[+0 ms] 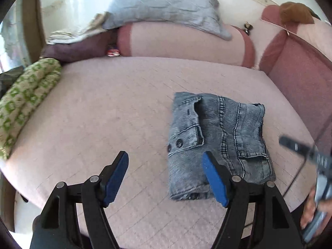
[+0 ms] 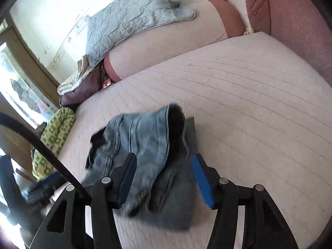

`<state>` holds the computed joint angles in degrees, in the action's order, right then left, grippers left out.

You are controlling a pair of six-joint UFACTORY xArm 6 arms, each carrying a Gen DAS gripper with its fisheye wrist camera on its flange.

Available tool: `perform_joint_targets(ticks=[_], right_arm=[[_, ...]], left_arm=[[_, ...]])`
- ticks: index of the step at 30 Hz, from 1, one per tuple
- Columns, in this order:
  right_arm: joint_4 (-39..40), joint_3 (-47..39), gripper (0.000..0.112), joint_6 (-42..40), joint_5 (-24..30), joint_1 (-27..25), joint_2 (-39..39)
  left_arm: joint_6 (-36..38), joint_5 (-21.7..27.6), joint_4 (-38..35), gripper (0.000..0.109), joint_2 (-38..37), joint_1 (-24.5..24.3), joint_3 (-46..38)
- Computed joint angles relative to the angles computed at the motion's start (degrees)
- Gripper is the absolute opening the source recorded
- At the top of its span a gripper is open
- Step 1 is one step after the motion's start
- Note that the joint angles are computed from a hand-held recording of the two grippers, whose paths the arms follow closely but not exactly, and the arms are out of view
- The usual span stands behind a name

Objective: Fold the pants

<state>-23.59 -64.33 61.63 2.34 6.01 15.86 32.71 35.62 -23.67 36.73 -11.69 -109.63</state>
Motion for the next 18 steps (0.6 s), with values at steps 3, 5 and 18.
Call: perform_joint_targets(ticks=[3, 5, 18], right_arm=[[-13.5, 0.7, 0.064, 12.6, 3.1, 1.5, -1.6], [-16.2, 1.6, 0.064, 16.0, 4.3, 3.2, -2.1], [-23.4, 2.7, 0.068, 20.4, 12.7, 8.5, -3.2]], left_arm=[[-2.1, -2.6, 1.8, 0.075, -2.6, -0.2, 4.6], [-2.8, -2.5, 2.8, 0.075, -3.3, -0.2, 6.2], [-1.3, -2.0, 2.6, 0.075, -4.3, -0.7, 9.2]])
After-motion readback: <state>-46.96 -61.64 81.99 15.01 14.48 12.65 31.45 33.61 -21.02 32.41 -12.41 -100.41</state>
